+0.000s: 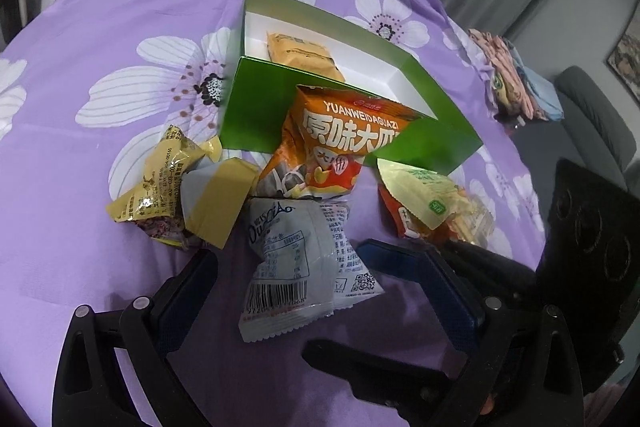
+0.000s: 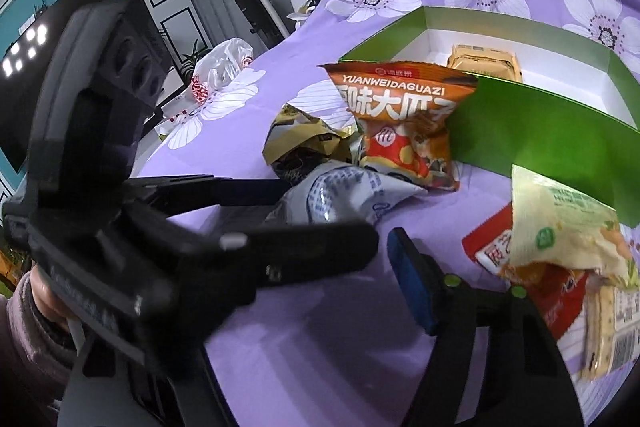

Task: Organize snacks
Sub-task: 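Reach the right tool to the white Dusoza packet and grasp it, then carry the white Dusoza packet into the green box and release it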

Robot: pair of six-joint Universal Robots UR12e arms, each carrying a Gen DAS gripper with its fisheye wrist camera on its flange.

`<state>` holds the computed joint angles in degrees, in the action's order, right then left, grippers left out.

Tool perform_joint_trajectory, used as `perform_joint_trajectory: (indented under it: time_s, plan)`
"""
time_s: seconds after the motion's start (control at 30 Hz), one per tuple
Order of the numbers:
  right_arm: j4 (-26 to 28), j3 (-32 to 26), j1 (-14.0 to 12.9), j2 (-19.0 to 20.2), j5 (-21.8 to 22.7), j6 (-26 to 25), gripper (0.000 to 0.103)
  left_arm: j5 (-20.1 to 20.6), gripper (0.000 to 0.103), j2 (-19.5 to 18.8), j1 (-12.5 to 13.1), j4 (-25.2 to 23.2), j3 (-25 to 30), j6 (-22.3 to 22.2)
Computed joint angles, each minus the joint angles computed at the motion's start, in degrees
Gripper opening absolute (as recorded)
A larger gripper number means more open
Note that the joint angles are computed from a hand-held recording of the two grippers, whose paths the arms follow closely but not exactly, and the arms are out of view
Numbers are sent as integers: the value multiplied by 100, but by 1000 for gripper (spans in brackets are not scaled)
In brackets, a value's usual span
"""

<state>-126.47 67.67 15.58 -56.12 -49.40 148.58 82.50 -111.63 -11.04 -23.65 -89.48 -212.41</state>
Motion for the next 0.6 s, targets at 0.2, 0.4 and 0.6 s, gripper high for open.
perform_joint_trajectory:
  time_s: [0.2, 0.4, 0.6]
  plan:
    - [237, -164, 22, 93, 9, -50, 53, -149, 67, -8, 66, 79, -60, -183]
    - [432, -240, 30, 134, 12, -116, 36, -334, 57, 0, 116, 257, -144, -352]
    - [239, -120, 13, 84, 92, 3, 30, -390, 57, 26, 127, 400, -203, -431]
